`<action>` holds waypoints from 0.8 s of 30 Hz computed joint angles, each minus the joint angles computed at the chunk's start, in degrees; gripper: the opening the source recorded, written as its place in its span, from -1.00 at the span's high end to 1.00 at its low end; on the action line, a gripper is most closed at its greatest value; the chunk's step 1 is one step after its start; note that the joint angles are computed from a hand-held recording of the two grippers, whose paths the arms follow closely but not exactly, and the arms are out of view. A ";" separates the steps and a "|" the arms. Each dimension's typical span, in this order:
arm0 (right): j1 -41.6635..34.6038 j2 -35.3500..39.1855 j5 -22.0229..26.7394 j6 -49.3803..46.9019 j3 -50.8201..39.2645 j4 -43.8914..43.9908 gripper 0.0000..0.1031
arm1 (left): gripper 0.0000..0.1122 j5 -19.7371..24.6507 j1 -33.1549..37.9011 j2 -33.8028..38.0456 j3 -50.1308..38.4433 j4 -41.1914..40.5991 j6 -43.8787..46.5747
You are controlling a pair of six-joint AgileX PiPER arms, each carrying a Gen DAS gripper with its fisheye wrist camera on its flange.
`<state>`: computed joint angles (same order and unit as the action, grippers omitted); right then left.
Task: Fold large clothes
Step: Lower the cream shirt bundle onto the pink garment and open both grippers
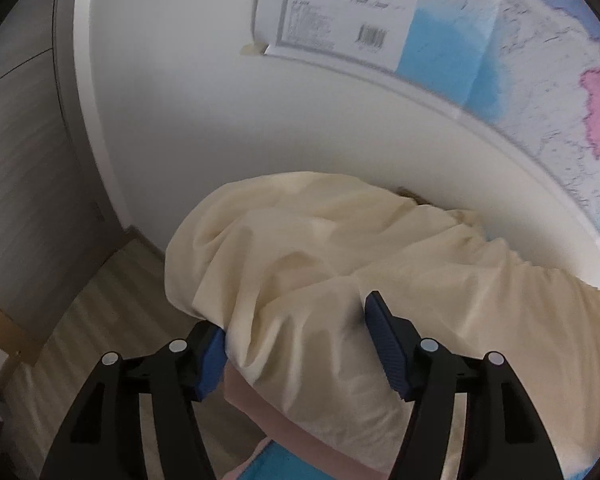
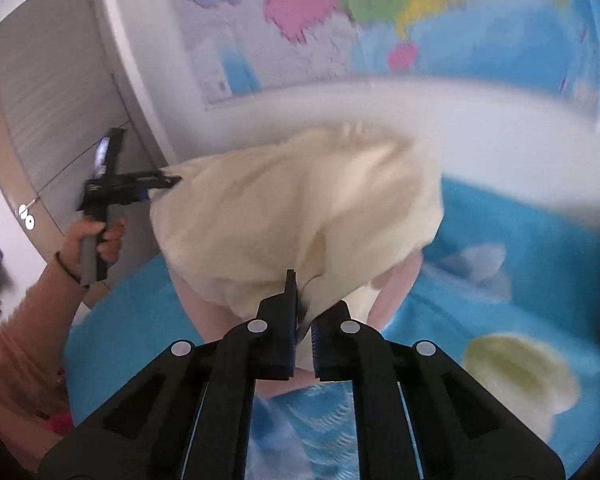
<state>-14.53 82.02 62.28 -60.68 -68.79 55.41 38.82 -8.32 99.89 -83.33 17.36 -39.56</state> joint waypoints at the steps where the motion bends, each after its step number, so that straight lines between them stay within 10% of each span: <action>1: -1.01 0.88 1.31 0.36 -0.89 -0.09 0.90 | -0.14 0.50 0.09 0.39 -0.41 -0.43 0.37; 6: 3.75 3.49 0.24 11.08 -3.27 -10.56 0.60 | -0.14 1.33 -0.93 -1.53 1.18 1.28 -0.90; 15: 0.05 -5.72 -0.26 7.67 -2.38 -2.71 0.27 | -0.35 -6.74 -8.85 -23.17 17.32 13.88 -10.63; 24: 14.75 1.98 -11.42 15.89 -2.88 -9.53 0.21 | -0.40 -10.02 -22.76 -15.04 16.91 10.14 -7.98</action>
<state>0.22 84.00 50.86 -44.79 -71.67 45.89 28.81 -31.08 84.85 -66.42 27.50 -47.54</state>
